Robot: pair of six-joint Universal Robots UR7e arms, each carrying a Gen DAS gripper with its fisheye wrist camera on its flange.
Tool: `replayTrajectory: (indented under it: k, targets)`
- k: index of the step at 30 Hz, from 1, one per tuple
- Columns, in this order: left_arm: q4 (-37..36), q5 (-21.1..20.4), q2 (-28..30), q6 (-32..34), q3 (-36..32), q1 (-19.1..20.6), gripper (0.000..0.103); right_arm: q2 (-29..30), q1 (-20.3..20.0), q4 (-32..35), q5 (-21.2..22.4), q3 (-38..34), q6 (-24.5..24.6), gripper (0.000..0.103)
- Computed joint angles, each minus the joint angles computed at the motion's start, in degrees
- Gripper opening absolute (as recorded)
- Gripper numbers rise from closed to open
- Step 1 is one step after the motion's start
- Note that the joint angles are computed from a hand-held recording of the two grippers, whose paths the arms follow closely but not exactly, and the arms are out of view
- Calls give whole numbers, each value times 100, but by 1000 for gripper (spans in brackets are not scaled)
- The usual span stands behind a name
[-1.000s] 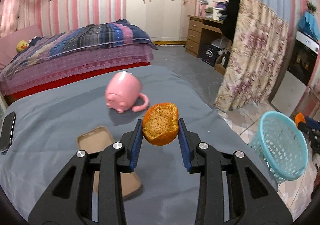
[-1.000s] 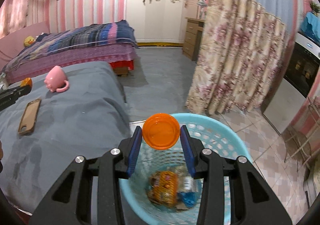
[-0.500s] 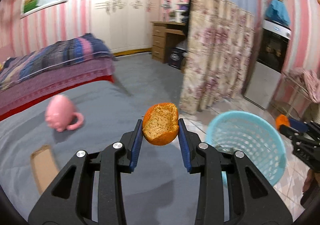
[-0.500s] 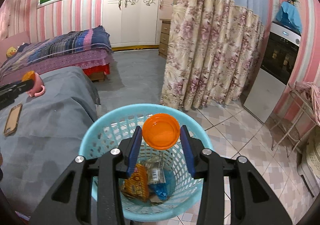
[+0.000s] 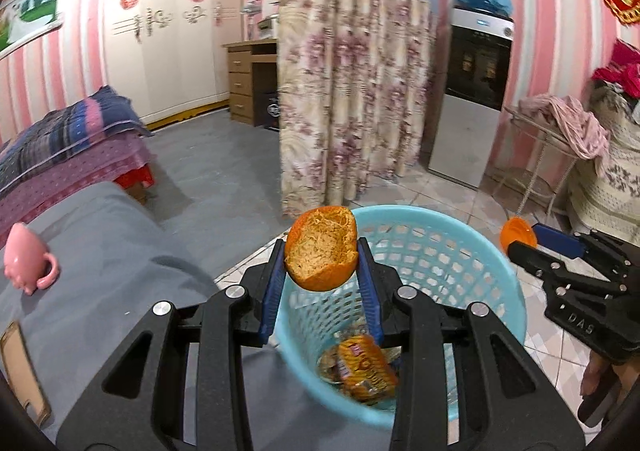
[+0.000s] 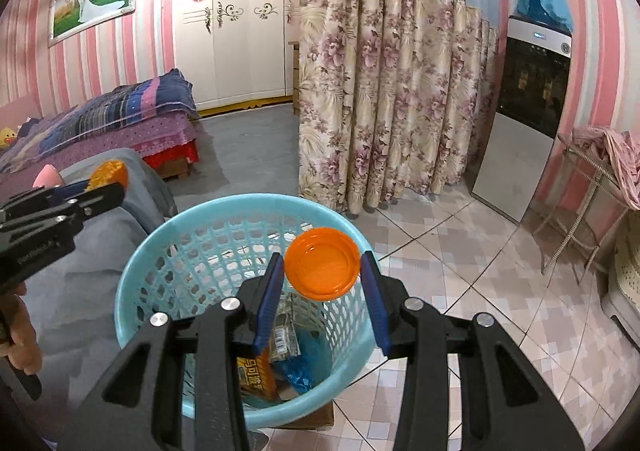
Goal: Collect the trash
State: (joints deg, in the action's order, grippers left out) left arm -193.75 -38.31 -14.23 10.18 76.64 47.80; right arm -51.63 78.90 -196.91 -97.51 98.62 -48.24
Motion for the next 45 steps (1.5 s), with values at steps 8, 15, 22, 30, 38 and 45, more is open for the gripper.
replayTrajectory:
  k: [8, 15, 22, 30, 38, 45]
  targets:
    - [-200, 333, -47, 204, -142, 9, 81, 15, -26, 28, 4, -12, 66, 40]
    - [-602, 692, -423, 103, 425, 12, 88, 179, 39, 51, -43, -69, 211, 40]
    - [-744, 888, -675, -162, 878, 65, 90, 598, 234, -103, -410, -384, 266, 55]
    - [-1186, 1134, -976, -190, 1441, 15, 97, 685, 291, -452, -476, -298, 308, 97]
    - [-1625, 1656, -1487, -382, 2371, -323, 97, 484, 449, -619, -493, 189, 325, 99]
    - [-793, 2374, -2411, -2107, 3906, -837, 97, 185, 684, -1002, -36, 1012, 523, 99]
